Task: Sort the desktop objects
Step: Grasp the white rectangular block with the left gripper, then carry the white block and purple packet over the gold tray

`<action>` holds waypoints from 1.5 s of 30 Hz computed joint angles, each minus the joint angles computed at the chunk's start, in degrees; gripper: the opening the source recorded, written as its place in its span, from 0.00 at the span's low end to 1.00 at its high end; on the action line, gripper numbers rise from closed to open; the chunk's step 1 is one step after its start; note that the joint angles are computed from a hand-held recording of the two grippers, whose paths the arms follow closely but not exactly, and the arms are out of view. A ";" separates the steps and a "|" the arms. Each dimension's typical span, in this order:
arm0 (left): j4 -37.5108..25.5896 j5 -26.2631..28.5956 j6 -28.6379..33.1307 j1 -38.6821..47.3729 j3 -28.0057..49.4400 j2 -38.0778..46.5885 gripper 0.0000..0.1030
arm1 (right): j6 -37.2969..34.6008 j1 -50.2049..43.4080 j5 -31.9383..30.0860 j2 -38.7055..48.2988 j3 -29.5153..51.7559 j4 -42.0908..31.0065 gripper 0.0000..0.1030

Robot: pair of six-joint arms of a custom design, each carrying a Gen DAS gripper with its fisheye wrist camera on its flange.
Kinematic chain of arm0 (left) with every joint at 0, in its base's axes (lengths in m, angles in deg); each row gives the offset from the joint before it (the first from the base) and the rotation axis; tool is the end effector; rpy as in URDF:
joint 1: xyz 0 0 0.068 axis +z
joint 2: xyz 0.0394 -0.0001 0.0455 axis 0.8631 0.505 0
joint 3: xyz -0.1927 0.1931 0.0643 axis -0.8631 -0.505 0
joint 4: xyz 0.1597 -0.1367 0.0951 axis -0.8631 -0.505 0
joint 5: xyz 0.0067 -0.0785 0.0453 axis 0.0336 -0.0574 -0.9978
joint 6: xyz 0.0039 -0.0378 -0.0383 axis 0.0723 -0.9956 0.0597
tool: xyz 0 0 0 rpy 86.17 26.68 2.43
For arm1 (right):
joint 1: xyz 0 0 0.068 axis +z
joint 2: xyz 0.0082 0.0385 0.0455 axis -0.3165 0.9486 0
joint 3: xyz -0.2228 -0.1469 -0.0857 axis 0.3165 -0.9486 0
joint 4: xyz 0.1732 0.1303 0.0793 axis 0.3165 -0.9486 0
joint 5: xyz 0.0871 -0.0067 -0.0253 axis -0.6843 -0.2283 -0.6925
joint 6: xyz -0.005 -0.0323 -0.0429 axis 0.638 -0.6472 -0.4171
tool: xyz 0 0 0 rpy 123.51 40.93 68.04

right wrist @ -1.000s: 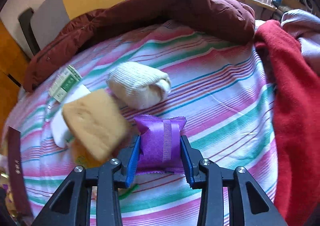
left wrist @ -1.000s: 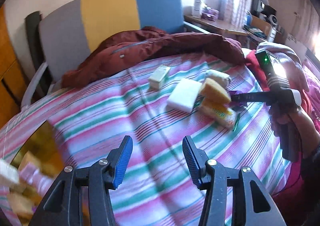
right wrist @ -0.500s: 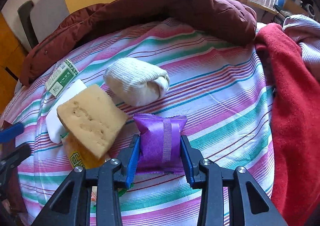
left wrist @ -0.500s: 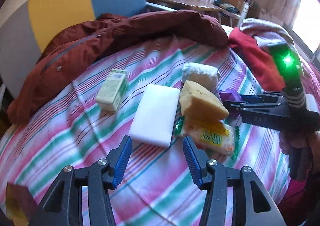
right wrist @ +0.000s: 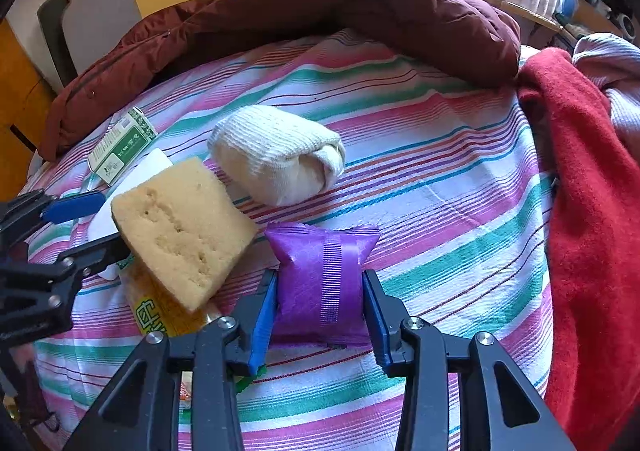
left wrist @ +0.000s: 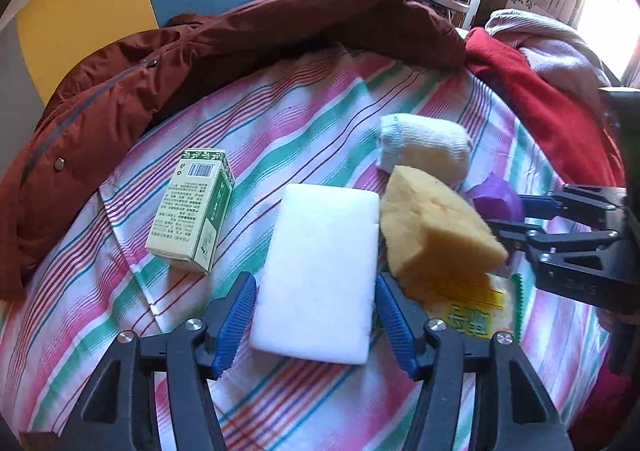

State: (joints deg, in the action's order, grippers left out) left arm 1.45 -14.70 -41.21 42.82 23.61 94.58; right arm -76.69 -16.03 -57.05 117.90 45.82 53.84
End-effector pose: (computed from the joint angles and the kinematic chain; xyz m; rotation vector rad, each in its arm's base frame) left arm 0.2895 -0.0950 0.1154 0.9174 2.5416 -0.2523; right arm 0.2507 0.0120 0.1115 0.1080 2.6960 0.1089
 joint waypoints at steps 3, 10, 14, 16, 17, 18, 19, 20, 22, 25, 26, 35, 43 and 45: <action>2.29 -0.96 0.59 -0.71 -0.70 0.81 0.60 | 0.21 0.34 0.31 0.18 0.01 0.25 0.41; 8.00 -0.96 -1.92 -0.57 -4.87 -0.12 0.56 | -0.02 0.90 1.27 0.24 -0.59 1.59 0.40; 8.75 -1.32 -6.16 0.78 -7.25 -1.86 0.56 | -0.38 0.62 1.00 0.08 -0.68 1.73 0.39; 9.03 -1.72 -7.86 1.16 -8.56 -2.84 0.55 | -0.68 0.03 0.61 0.02 -0.84 1.95 0.39; 9.31 -1.71 -8.62 1.45 -9.72 -3.70 0.55 | -0.51 0.03 0.58 0.05 -0.79 1.96 0.39; 9.79 -1.53 -9.22 2.05 -11.68 -5.03 0.55 | -0.34 -0.10 0.45 -0.07 -0.79 1.98 0.39; 9.73 -1.40 -9.93 2.34 -12.62 -5.92 0.55 | -0.32 -0.32 0.23 -0.36 -0.86 1.95 0.39; 9.84 -0.95 -10.90 3.26 -14.34 -7.38 0.55 | -0.15 -0.40 -0.03 -0.70 -0.95 2.05 0.39; 10.11 -0.67 -12.04 3.79 -16.64 -9.30 0.55 | 0.14 -0.67 -0.90 -1.89 -1.56 2.70 0.39; 9.68 1.02 -11.46 6.57 -21.75 -15.46 0.55 | -0.08 -1.00 -2.17 -3.88 -2.33 3.41 0.39; 9.61 1.75 -11.66 7.67 -23.96 -18.31 0.55 | -0.18 -1.02 -2.78 -4.82 -2.76 3.84 0.39; 3.55 5.45 -12.90 12.91 -31.15 -33.67 0.55 | -0.36 0.31 -6.17 -10.09 -5.66 6.66 0.39; -9.66 8.73 -8.16 20.37 -31.94 -50.58 0.55 | -0.96 4.81 -11.19 -17.52 -8.84 8.76 0.39; -14.07 10.58 -5.12 24.67 -31.43 -54.60 0.55 | -0.80 6.91 -12.06 -19.37 -9.27 8.70 0.39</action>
